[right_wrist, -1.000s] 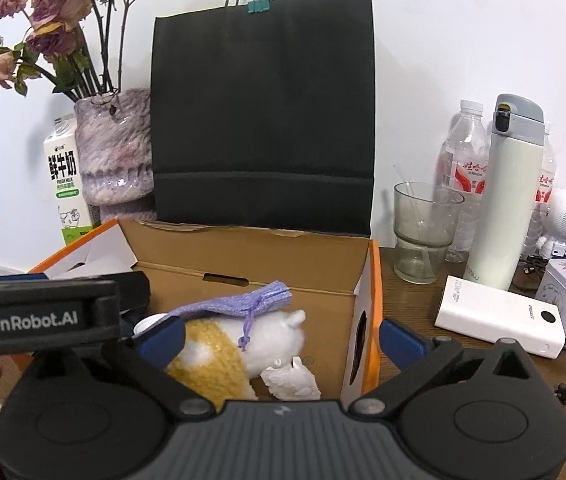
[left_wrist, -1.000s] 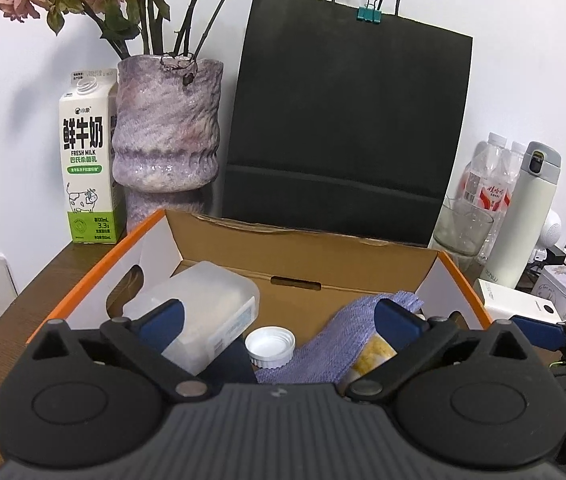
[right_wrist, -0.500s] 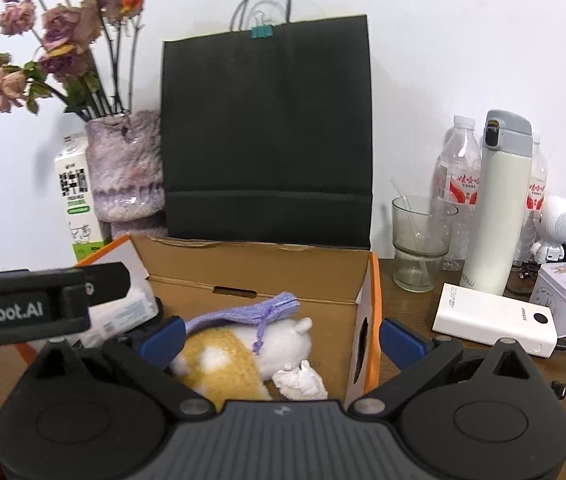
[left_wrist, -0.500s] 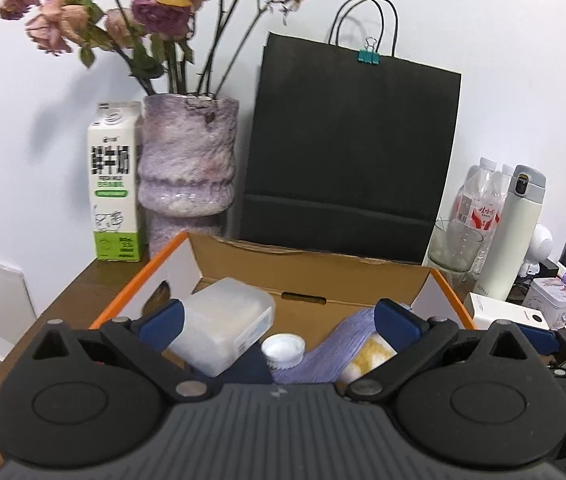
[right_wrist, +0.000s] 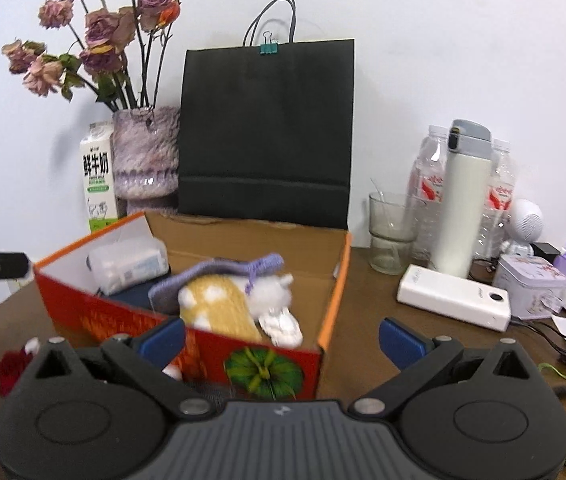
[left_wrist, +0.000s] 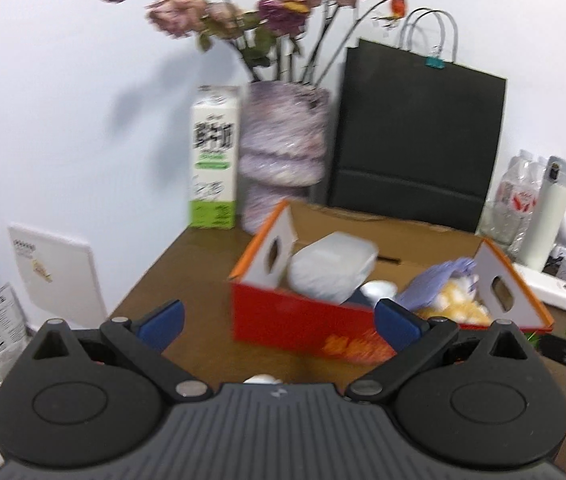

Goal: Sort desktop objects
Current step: 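Withdraw both grippers from the box back over the table, then grasp the red rose with the left gripper while the right grasps the small orange toy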

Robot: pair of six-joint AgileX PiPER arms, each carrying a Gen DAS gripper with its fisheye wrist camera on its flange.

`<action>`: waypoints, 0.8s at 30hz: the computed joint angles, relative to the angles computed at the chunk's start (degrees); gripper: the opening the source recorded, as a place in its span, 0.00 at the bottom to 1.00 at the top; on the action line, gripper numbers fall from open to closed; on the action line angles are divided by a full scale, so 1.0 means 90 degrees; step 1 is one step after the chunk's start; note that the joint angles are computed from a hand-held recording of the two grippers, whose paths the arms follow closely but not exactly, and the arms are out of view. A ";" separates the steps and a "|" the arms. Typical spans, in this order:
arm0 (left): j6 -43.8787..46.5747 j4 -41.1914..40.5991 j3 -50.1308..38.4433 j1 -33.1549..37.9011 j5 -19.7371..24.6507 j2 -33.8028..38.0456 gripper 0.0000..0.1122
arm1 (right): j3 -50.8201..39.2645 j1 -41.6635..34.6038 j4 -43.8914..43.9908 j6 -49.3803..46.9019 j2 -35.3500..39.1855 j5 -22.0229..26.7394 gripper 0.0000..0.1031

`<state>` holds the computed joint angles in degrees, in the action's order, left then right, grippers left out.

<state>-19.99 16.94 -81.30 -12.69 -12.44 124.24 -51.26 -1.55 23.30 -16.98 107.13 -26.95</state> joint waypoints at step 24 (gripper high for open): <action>0.1109 -0.0552 0.1343 0.0147 -0.0601 -0.0072 0.92 | 0.1375 0.0803 0.1720 -0.1098 -0.0190 -0.0712 1.00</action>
